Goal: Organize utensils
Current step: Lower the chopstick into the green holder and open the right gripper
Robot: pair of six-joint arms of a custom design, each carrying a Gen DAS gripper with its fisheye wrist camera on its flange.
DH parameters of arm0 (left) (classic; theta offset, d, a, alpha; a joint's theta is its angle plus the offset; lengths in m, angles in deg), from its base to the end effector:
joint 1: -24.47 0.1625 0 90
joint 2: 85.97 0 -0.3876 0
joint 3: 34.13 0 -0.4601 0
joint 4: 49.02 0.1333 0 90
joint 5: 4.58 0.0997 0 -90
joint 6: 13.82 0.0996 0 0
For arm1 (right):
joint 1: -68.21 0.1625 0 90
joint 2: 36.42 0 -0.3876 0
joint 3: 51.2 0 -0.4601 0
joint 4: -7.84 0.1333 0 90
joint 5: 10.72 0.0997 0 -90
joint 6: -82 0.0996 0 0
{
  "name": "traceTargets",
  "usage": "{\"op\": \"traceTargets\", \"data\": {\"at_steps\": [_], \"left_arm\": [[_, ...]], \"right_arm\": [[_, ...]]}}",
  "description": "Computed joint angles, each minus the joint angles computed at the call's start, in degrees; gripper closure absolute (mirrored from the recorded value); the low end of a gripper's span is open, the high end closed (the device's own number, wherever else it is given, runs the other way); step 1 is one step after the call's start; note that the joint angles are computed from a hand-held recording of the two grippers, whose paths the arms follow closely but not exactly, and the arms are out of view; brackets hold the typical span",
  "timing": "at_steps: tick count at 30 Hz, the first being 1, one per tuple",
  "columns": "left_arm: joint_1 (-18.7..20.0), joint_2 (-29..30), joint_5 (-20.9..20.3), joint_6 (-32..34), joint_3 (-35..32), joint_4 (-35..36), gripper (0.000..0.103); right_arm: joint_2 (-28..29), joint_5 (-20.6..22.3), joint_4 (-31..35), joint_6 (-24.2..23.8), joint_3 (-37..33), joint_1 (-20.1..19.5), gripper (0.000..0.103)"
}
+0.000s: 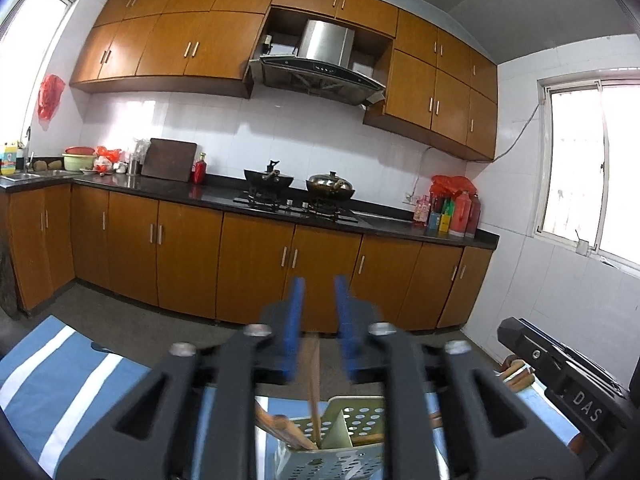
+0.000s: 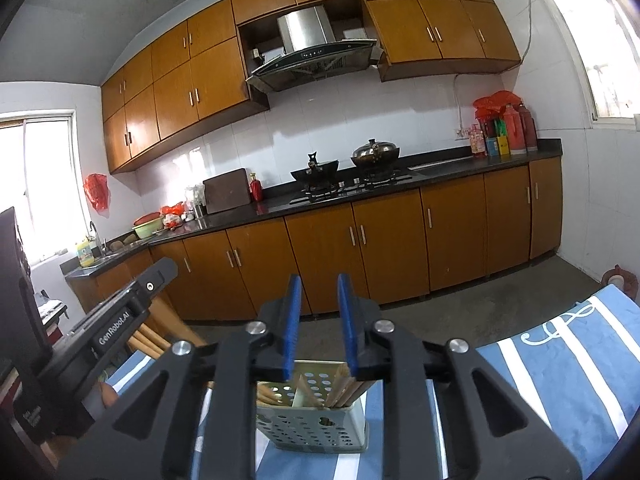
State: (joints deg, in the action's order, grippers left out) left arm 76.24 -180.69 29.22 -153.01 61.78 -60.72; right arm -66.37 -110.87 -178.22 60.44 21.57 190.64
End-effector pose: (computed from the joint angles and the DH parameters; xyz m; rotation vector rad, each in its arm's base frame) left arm -0.1402 -0.5271 0.4513 0.2094 1.7524 -1.7676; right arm 0.5329 -0.6229 0.0645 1.1327 -2.4918 1.3873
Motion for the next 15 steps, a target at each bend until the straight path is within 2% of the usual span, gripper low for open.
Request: {"op": "traceTargets", "data": {"at_steps": [1, 6, 9, 12, 13, 15], "left_arm": [[-0.3, -0.51, -0.16, 0.88, 0.51, -1.0, 0.065], [-1.97, -2.69, -1.61, 1.99, 1.59, -1.38, 0.065], [-3.8, -5.31, -3.5, 3.35, 3.23, -1.74, 0.065], [-6.15, -8.59, -6.6, 5.05, 5.69, -2.19, 0.058], [-6.9, -9.62, -7.62, 5.33, 6.36, -1.97, 0.053], [-8.88, -12.61, -10.29, 6.74, 8.65, -2.4, 0.043]], "right_arm": [[-0.27, -0.01, -0.2, -0.08, 0.37, 0.04, 0.082], [-2.35, 0.06, -1.51, -0.1, 2.96, 0.22, 0.079], [-4.57, 0.1, -3.01, -0.38, 5.91, 0.4, 0.071], [-7.38, 0.15, -4.7, -0.07, 9.91, 0.56, 0.06], [-8.59, -0.02, -5.42, -0.04, 11.75, 0.66, 0.058], [-10.46, 0.05, -6.54, -0.28, 14.74, 0.7, 0.046]]}}
